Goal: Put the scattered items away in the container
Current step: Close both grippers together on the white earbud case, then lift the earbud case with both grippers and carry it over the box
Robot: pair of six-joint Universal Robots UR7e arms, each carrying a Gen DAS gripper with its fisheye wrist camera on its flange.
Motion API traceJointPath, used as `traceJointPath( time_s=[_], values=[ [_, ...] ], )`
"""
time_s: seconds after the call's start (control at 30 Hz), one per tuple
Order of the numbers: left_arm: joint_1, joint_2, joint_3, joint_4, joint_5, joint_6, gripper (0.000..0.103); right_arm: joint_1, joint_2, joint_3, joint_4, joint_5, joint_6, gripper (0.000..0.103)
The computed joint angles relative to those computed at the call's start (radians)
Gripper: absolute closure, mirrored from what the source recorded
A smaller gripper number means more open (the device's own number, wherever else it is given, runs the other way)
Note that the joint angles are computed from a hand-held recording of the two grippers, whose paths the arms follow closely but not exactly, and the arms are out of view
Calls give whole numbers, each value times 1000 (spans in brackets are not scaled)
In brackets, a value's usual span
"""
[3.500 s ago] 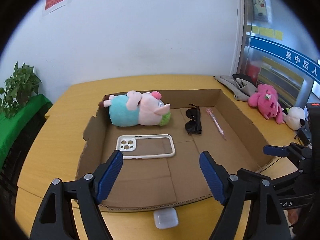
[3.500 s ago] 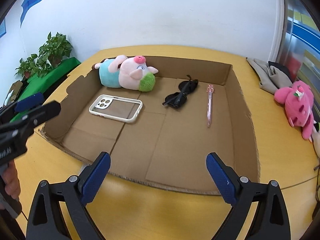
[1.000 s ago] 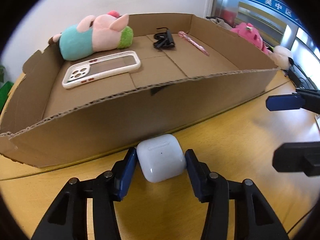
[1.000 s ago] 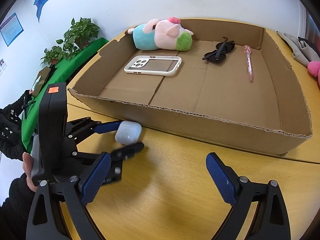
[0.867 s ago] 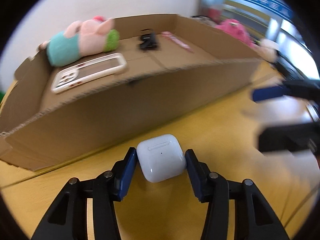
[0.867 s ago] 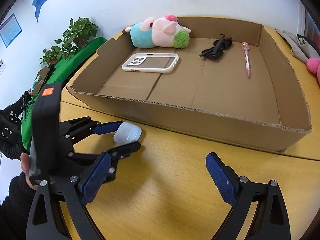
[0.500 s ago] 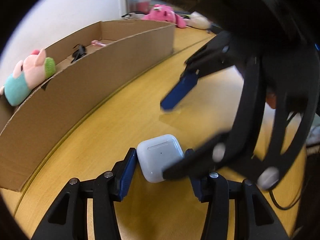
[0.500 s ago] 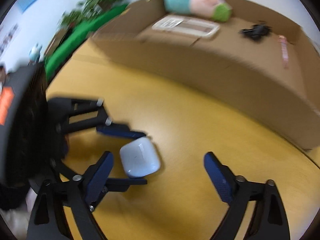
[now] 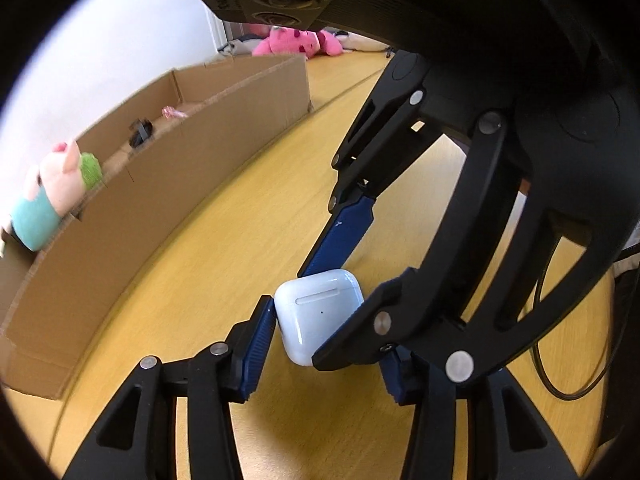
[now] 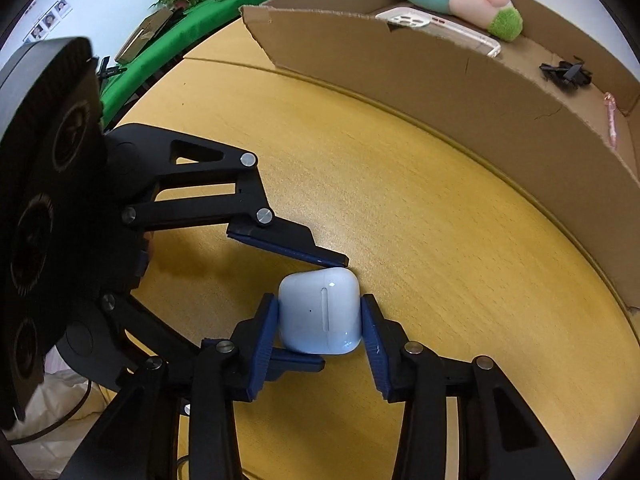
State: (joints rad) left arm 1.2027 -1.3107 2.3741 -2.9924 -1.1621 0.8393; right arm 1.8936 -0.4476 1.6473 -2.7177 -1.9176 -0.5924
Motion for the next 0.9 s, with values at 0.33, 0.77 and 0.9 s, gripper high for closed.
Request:
traceJointPath(
  time_s=[0.33, 0.77, 0.9],
  values=[
    [-112, -93, -28, -42, 72, 80, 57, 67, -53, -67, -33, 49, -66, 59],
    [-105, 33, -402, 59, 85, 233, 57, 115, 58, -539, 234, 69, -131, 59],
    [-70, 124, -527, 127, 70, 228, 57, 85, 128, -707, 359, 70, -123, 59]
  ],
)
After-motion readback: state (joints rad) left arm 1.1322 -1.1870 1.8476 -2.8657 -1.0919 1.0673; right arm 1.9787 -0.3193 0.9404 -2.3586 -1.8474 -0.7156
